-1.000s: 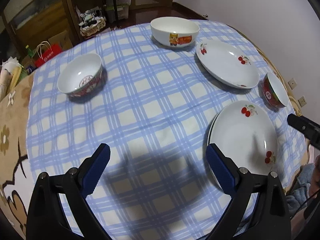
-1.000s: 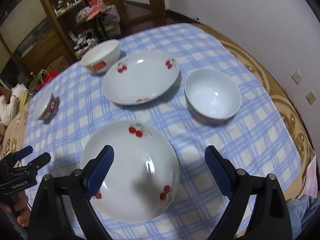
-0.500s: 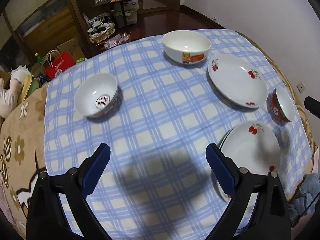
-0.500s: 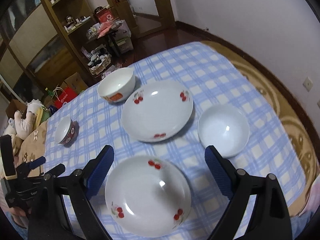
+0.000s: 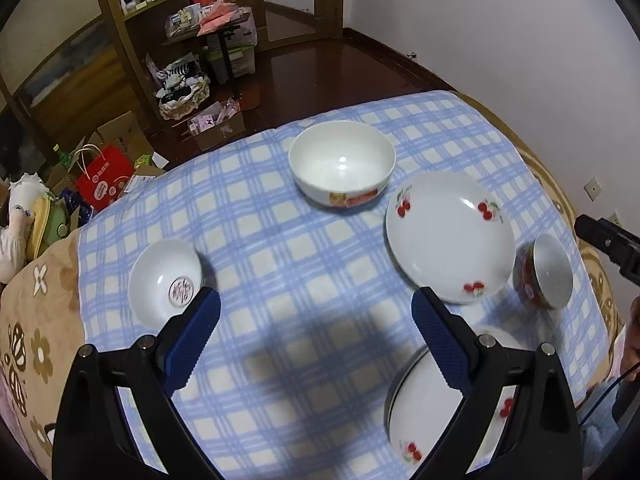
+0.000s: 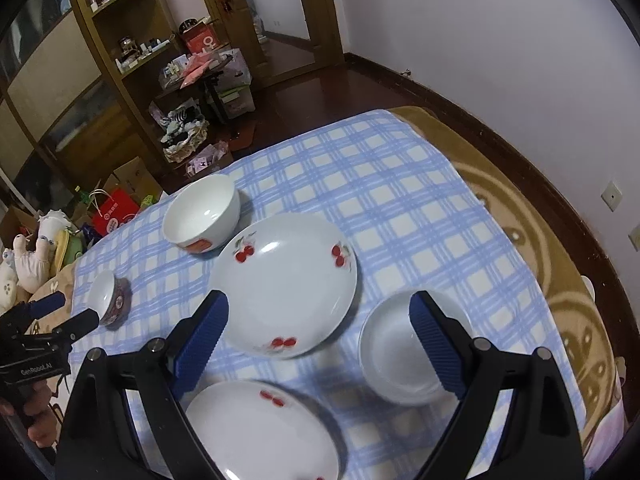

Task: Organize plates and bowls
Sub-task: 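Move the left tool to another cherry plate rim while the right tool approaches a plate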

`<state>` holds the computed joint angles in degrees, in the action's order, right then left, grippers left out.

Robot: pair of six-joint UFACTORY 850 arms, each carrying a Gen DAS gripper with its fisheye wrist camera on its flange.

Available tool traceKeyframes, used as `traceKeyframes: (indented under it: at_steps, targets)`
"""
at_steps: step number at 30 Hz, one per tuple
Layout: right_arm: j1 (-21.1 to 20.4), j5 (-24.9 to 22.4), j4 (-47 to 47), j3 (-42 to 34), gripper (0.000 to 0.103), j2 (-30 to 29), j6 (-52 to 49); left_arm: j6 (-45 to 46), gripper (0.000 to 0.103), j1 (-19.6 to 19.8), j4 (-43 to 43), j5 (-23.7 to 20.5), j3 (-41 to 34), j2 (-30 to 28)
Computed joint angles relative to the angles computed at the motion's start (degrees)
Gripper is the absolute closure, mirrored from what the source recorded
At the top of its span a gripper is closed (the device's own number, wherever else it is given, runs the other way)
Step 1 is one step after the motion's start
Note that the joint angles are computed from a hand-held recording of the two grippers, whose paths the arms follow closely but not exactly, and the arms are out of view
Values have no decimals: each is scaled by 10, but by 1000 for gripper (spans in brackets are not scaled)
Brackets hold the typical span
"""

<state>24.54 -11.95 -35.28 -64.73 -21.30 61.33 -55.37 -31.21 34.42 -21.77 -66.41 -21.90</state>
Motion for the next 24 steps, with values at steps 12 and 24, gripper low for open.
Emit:
traceKeyframes:
  at_steps: [12, 24]
  targets:
    - [-24, -22, 101, -94, 7, -85, -147, 94, 8, 15, -128, 25, -79, -93]
    - [-45, -46, 263, -151, 13, -167, -325, 151, 8, 5, -176, -5, -144, -170]
